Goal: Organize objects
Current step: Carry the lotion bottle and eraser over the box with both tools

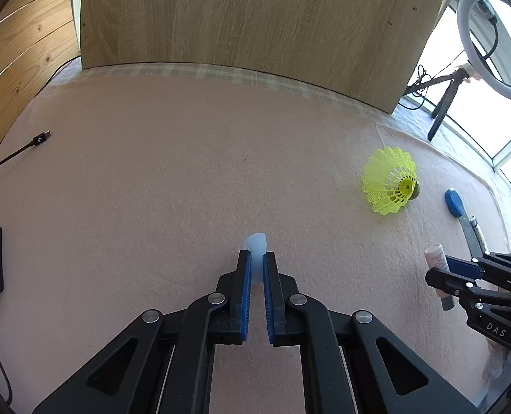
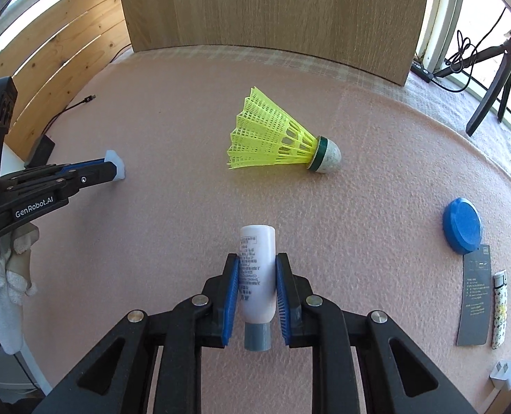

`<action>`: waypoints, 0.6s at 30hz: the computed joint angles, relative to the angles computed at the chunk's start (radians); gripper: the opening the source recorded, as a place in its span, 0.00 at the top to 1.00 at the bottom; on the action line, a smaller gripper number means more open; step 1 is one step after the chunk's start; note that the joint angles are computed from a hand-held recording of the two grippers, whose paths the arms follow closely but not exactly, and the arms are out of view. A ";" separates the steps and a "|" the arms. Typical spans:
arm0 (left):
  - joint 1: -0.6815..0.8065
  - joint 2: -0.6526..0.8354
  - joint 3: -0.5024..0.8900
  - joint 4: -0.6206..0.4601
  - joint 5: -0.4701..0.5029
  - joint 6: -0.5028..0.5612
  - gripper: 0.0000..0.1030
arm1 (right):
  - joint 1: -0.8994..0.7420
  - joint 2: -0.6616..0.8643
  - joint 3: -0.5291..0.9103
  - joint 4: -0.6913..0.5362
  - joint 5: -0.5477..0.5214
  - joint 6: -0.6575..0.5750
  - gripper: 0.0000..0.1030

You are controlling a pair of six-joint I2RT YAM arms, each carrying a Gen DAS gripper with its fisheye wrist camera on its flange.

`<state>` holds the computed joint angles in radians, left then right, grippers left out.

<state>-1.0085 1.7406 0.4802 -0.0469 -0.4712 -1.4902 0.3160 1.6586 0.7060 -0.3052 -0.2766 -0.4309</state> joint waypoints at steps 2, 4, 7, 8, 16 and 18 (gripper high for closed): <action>-0.017 -0.025 -0.006 -0.021 -0.009 -0.024 0.93 | -0.037 -0.053 -0.028 -0.019 -0.022 -0.015 0.82; -0.043 -0.052 -0.004 -0.056 -0.023 -0.050 0.93 | -0.088 -0.109 -0.048 -0.051 -0.051 -0.042 0.82; -0.084 -0.096 0.018 -0.124 -0.051 -0.081 0.93 | -0.190 -0.186 -0.061 -0.115 -0.105 -0.083 0.82; -0.096 -0.106 0.031 -0.148 -0.062 -0.088 0.93 | -0.232 -0.205 -0.059 -0.142 -0.125 -0.102 0.82; -0.156 -0.099 0.227 -0.281 -0.124 -0.038 0.93 | -0.625 -0.306 0.004 -0.378 -0.273 -0.324 0.82; -0.157 -0.069 0.292 -0.288 -0.129 0.003 0.93 | -0.729 -0.294 0.037 -0.430 -0.294 -0.391 0.82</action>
<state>-1.1653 1.6713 0.7727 -0.3345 -0.6007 -1.4875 -0.4133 1.3647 0.7434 -0.7347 -0.5706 -0.8219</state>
